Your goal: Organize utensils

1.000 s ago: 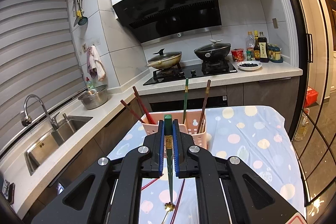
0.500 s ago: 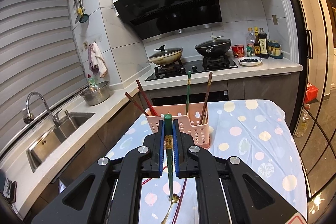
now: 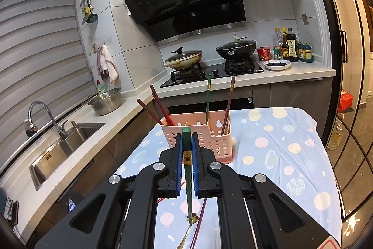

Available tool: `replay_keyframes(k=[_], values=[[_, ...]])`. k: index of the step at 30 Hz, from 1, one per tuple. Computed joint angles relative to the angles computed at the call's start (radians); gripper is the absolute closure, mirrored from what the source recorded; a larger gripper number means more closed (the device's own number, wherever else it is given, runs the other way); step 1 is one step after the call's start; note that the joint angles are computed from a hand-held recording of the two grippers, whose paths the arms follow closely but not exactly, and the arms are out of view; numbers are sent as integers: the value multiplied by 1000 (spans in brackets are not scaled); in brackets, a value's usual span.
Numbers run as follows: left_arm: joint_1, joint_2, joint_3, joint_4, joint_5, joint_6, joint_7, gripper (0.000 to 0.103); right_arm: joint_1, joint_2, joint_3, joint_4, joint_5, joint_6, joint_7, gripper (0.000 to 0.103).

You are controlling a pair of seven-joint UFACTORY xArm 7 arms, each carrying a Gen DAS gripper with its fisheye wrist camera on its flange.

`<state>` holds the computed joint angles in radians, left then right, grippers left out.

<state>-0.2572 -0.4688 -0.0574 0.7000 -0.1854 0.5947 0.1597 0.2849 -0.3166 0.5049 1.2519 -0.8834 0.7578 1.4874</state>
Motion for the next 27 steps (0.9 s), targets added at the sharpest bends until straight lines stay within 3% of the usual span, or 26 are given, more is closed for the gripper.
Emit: replay_keyframes(k=[1,5,16,22,27], values=[[-12,-1,16,4,-21,12,14,86,0,0,-1,-1,0,-1,1,96],[-33,-13,40,12,-81,51,51,96,2,1,-3,0,3,-2,-5,96],[-39,-93,29,92,-118,92,26,96,-3,-2,-4,-4,-9,-16,1,96],[-34,-45,-5,257,-71,65,18,96,-12,28,-7,55,-40,-6,-44,96],[-32,77,-30,440,-37,1,7,96,-3,99,-34,149,-86,0,-87,96]])
